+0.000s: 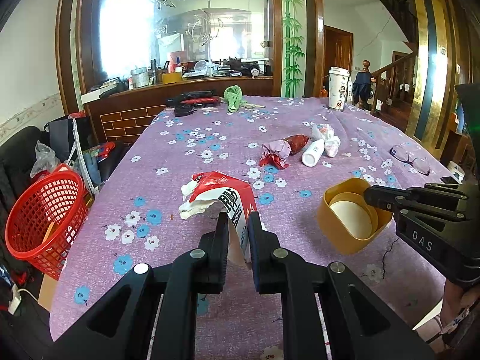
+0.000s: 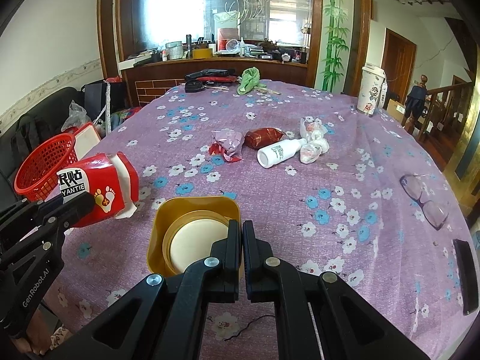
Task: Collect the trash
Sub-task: 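Carry the tissue pack and yellow cup toward the red wastebasket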
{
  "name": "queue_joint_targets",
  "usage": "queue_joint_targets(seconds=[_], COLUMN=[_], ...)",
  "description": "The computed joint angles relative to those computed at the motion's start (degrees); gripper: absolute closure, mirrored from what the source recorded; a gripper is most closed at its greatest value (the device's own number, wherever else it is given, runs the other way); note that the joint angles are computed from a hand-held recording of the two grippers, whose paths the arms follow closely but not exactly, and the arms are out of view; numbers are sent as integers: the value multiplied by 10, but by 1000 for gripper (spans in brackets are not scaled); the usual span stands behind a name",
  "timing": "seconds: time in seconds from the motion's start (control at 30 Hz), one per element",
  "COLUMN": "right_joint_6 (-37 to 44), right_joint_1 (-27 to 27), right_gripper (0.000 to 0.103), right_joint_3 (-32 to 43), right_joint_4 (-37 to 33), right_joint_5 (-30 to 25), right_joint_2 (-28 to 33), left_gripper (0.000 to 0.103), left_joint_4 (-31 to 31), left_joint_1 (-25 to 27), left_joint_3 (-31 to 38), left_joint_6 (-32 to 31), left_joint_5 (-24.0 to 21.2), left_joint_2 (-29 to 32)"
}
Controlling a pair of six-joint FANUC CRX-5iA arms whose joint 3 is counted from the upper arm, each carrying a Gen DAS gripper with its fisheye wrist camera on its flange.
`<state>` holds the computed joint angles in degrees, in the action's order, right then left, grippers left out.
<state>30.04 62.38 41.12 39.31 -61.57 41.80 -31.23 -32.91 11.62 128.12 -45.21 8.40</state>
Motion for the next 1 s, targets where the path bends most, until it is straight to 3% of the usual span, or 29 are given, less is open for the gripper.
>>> queue_joint_targets(seconds=[0.53, 1.0], right_joint_6=[4, 42], right_joint_1=[0, -1], right_gripper=[100, 100], right_joint_3=[4, 51], right_joint_4=[-1, -32], right_joint_5=[-3, -3], right_joint_2=[3, 23], left_gripper=[91, 90], left_joint_4=[1, -8], left_joint_1=[1, 11], left_joint_3=[2, -9], left_joint_6=[-2, 13], left_joint_5=[-1, -2], left_joint_2=[2, -12])
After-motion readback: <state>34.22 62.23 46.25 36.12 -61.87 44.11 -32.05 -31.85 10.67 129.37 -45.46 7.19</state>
